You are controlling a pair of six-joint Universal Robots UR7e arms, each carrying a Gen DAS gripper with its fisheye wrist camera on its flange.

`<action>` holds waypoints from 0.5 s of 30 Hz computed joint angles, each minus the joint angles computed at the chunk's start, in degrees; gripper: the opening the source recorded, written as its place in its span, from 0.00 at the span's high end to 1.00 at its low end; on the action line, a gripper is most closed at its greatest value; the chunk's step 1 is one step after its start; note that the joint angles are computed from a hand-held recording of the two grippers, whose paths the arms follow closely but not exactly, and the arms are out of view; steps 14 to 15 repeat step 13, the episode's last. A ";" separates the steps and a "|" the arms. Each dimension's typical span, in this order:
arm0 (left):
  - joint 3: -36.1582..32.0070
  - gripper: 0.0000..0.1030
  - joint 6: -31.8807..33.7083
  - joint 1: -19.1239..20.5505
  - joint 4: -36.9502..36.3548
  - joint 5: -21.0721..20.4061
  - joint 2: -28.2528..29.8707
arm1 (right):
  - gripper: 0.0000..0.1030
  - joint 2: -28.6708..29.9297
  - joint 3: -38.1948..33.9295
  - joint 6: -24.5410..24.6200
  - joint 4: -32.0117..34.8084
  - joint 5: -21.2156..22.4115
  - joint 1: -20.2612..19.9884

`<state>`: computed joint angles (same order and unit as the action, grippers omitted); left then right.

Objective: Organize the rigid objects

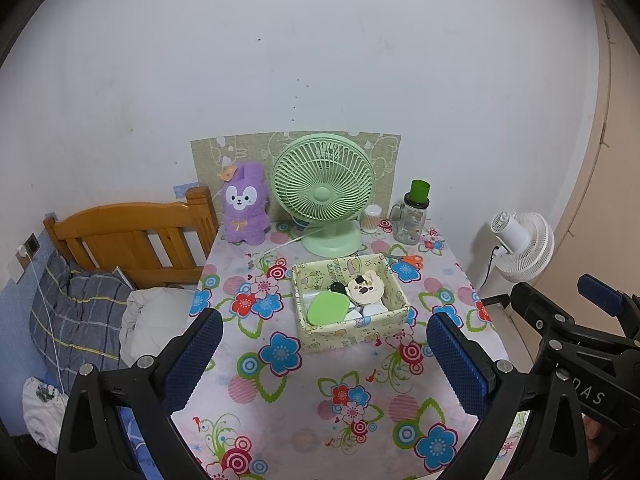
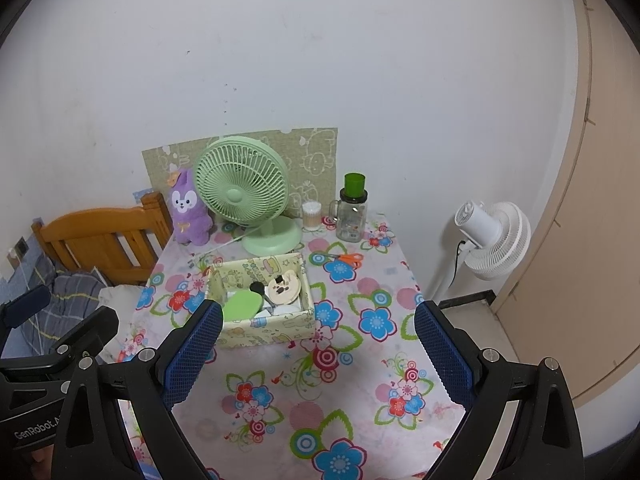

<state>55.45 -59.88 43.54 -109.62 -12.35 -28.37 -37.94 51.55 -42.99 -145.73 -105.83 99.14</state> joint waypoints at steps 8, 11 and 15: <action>-0.03 0.00 0.79 0.08 -0.75 -0.34 -0.08 | 0.05 -0.10 0.14 0.34 -0.08 -0.68 0.36; -0.14 0.00 -0.20 0.10 0.24 -0.54 -0.10 | 0.05 -0.19 0.35 0.40 -0.09 -1.09 0.45; 0.05 0.00 -0.99 0.14 1.20 -0.74 -0.32 | 0.05 -0.15 0.44 0.40 0.17 -1.40 0.46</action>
